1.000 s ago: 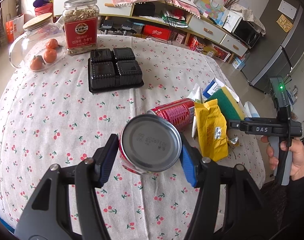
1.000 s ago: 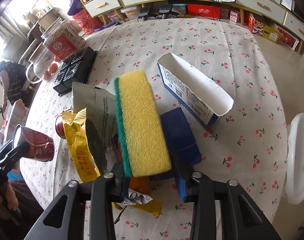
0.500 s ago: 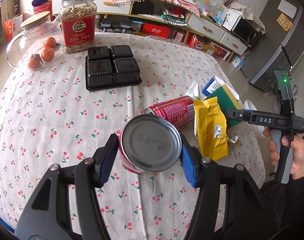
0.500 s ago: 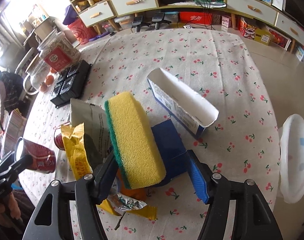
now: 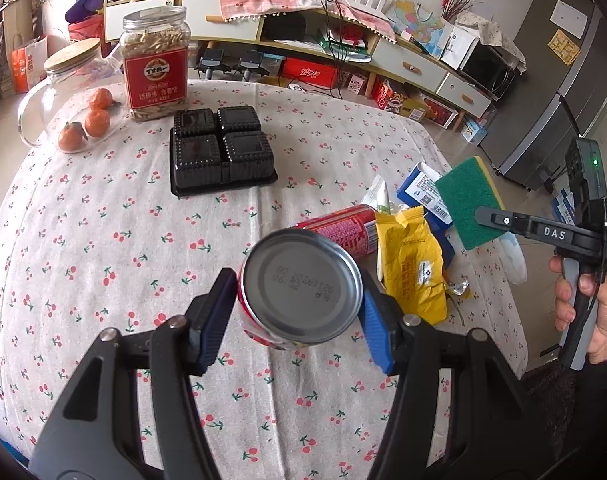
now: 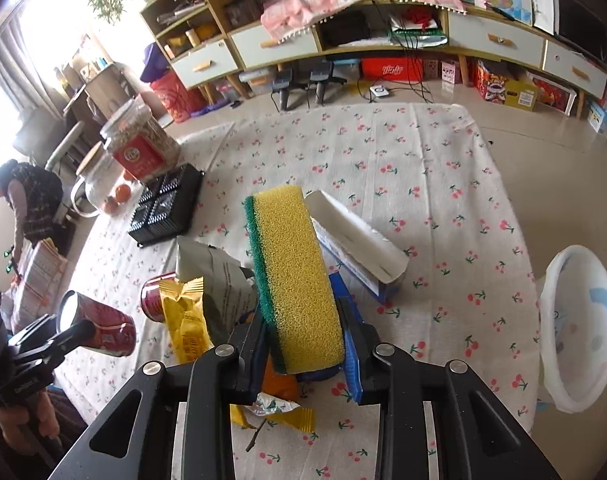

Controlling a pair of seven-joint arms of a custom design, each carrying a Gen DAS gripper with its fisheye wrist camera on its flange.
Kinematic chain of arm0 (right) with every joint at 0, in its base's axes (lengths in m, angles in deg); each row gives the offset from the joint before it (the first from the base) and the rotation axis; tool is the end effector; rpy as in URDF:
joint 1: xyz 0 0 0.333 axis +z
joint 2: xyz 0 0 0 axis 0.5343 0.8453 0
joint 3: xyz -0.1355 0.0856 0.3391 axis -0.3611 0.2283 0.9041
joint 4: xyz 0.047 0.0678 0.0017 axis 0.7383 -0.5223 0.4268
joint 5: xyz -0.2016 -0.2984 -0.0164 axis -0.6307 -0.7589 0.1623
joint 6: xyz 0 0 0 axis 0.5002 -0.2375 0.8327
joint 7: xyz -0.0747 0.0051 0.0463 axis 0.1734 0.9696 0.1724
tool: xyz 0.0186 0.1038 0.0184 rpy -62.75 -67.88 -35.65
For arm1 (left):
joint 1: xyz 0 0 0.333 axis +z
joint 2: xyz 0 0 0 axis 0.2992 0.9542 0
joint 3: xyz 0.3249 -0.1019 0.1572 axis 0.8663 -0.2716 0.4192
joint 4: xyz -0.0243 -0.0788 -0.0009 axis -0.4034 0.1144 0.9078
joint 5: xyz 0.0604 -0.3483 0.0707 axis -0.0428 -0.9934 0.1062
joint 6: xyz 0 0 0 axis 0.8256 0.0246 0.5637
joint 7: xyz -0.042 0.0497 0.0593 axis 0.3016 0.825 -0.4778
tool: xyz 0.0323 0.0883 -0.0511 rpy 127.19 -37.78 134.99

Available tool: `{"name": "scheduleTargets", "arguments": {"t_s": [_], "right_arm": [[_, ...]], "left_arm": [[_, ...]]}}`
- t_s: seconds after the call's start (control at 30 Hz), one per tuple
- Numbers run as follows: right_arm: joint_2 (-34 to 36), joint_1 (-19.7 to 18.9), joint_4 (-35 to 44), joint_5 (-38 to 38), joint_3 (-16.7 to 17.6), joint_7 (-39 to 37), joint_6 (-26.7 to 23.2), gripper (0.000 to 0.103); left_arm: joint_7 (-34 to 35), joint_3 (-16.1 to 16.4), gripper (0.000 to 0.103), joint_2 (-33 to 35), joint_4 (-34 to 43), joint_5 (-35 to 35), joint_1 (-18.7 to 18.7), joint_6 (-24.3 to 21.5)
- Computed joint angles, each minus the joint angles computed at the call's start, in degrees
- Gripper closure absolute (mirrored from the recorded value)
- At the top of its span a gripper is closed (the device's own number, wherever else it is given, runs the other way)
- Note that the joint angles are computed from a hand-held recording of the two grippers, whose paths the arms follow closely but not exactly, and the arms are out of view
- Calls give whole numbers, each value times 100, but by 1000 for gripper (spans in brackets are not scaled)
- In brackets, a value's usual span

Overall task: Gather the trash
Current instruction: 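Carry can and sponge over the basin and open the left gripper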

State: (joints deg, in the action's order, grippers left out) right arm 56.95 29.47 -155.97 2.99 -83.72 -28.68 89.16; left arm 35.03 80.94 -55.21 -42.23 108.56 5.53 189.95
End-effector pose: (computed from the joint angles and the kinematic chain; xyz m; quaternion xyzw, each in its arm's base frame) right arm 0.7405 0.0196 0.4987 -0.8009 0.5128 0.0053 0.3090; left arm 0.5643 -0.2284 0.5090 -0.7555 0.5657 -0.2898 0.1587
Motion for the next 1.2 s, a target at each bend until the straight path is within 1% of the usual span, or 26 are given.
{"name": "scheduleTargets", "arguments": {"t_s": [0.13,0.23,0.37,0.53,0.7,0.83,1.0,1.2], "right_arm": [[-104,-146,-98,177,2,-72,31,71],[-153,-251,-139,276,-33,-95,44,71],[-165,-407,-150,374,-111,-45,91,71],[-85,-623,-45,375,-213,117,61,71],[-44,-838,-18,340,-289,216,104,71],[52,-1028,106,309,-339,331,83,71],[214,-1274,315,267,-390,523,47,71],[383,-1544,523,253,-398,704,-11,71]], "left_arm": [[-43,7,43,4,74,86,-43,11],[-122,23,43,33,196,225,-109,-24],[-81,-13,43,114,396,229,-151,17],[15,-32,43,288,772,271,-281,-90],[230,-89,43,568,1215,141,-399,-198],[508,-155,43,899,1710,-40,-532,-345],[923,-233,43,1404,2513,-280,-756,-571],[1625,-350,43,2234,3822,-682,-1049,-1040]]}}
